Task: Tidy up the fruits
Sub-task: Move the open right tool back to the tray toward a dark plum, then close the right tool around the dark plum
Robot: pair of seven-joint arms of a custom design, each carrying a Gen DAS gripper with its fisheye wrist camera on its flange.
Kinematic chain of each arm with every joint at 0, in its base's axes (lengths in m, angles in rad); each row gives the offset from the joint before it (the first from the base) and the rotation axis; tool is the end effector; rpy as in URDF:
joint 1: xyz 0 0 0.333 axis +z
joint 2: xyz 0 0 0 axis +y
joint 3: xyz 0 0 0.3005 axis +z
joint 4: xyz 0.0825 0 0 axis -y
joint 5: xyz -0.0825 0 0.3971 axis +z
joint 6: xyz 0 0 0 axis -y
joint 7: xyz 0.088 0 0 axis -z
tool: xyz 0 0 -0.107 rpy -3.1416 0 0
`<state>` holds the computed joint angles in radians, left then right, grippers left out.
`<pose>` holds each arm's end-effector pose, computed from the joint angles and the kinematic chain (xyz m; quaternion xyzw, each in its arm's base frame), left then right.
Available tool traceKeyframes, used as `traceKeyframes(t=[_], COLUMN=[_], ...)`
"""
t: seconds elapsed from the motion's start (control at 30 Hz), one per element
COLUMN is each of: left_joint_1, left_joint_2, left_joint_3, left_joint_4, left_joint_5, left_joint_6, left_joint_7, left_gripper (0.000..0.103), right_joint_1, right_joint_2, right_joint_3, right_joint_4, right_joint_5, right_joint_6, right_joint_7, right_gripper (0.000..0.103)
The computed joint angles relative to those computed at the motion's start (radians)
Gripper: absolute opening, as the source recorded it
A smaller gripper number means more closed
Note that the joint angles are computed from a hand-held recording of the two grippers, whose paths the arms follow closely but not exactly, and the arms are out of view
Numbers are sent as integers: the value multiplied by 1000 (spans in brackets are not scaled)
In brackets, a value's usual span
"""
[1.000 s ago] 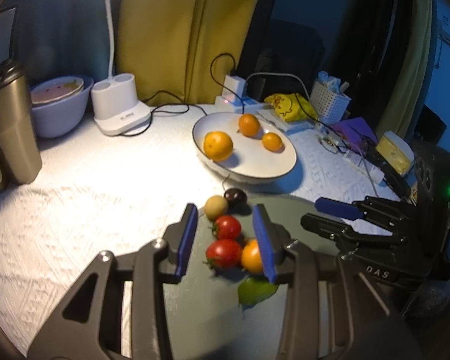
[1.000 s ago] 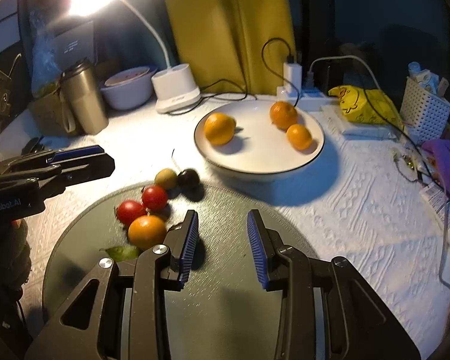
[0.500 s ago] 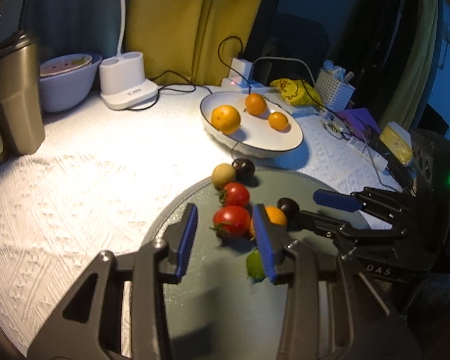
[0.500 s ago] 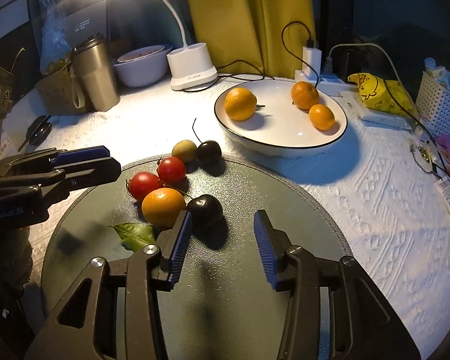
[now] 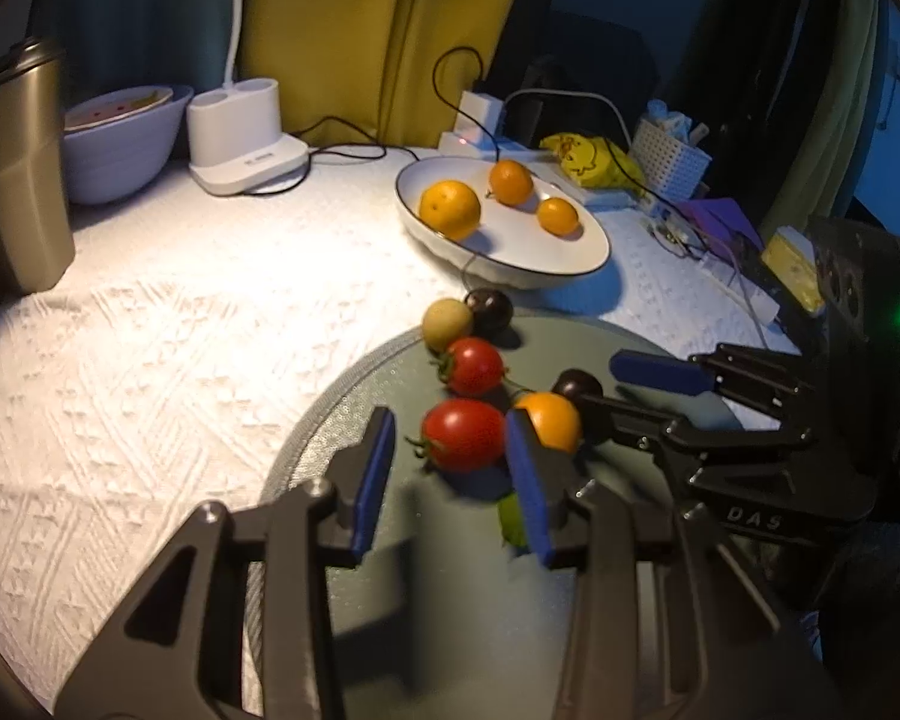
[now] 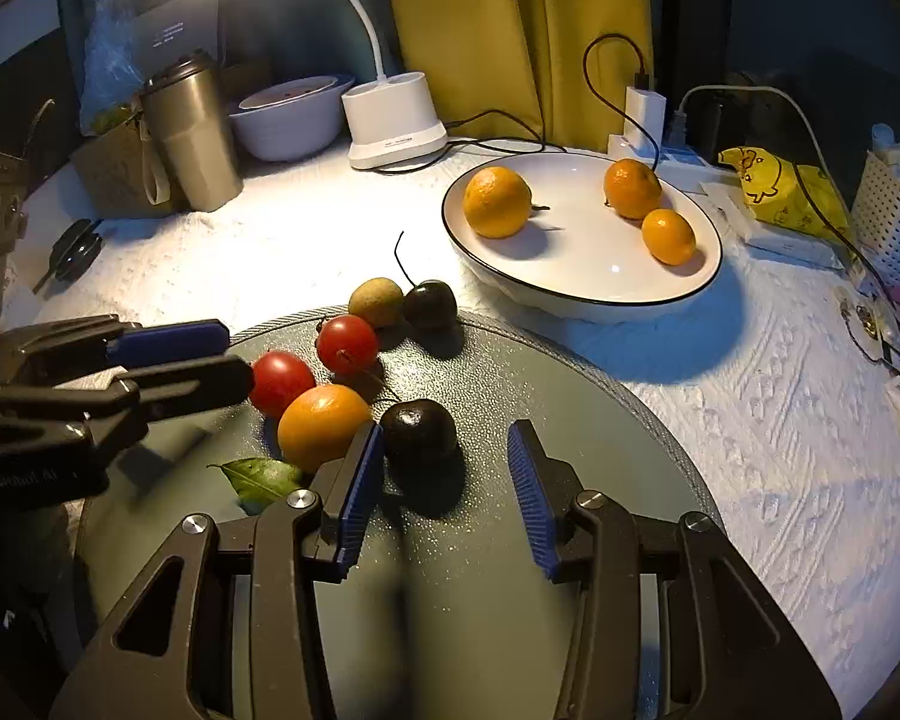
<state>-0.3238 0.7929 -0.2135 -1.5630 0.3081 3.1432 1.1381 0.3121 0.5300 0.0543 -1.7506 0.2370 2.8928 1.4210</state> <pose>0.6470 -0.3755 0.2601 -0.5505 0.7360 -0.3755 0.1191 0.6699 0.2371 0.3162 -0.7626 0.5691 -0.1291 0.2791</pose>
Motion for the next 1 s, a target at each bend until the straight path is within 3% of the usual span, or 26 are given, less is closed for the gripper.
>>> traceKeyframes(t=[0.3,0.57,0.67,0.9,1.0], left_joint_1=[6,-24,-22,-15,-33], left_joint_2=[33,65,74,87,83], left_joint_3=[-15,16,11,-3,18], left_joint_4=[52,113,130,155,155], left_joint_5=[-7,-15,-17,-26,-15], left_joint_6=[-43,-74,-86,-114,-116], left_joint_7=[21,4,5,15,12], left_gripper=[40,42,42,42,42], right_joint_1=[-21,-39,-55,-54,-53], right_joint_2=[39,54,53,35,24], right_joint_3=[32,47,66,63,60], right_joint_4=[54,75,71,46,30], right_joint_5=[34,65,92,113,117], right_joint_6=[-36,-55,-49,-29,-12], right_joint_7=[-53,-85,-113,-132,-138], right_gripper=[45,36,31,31,31])
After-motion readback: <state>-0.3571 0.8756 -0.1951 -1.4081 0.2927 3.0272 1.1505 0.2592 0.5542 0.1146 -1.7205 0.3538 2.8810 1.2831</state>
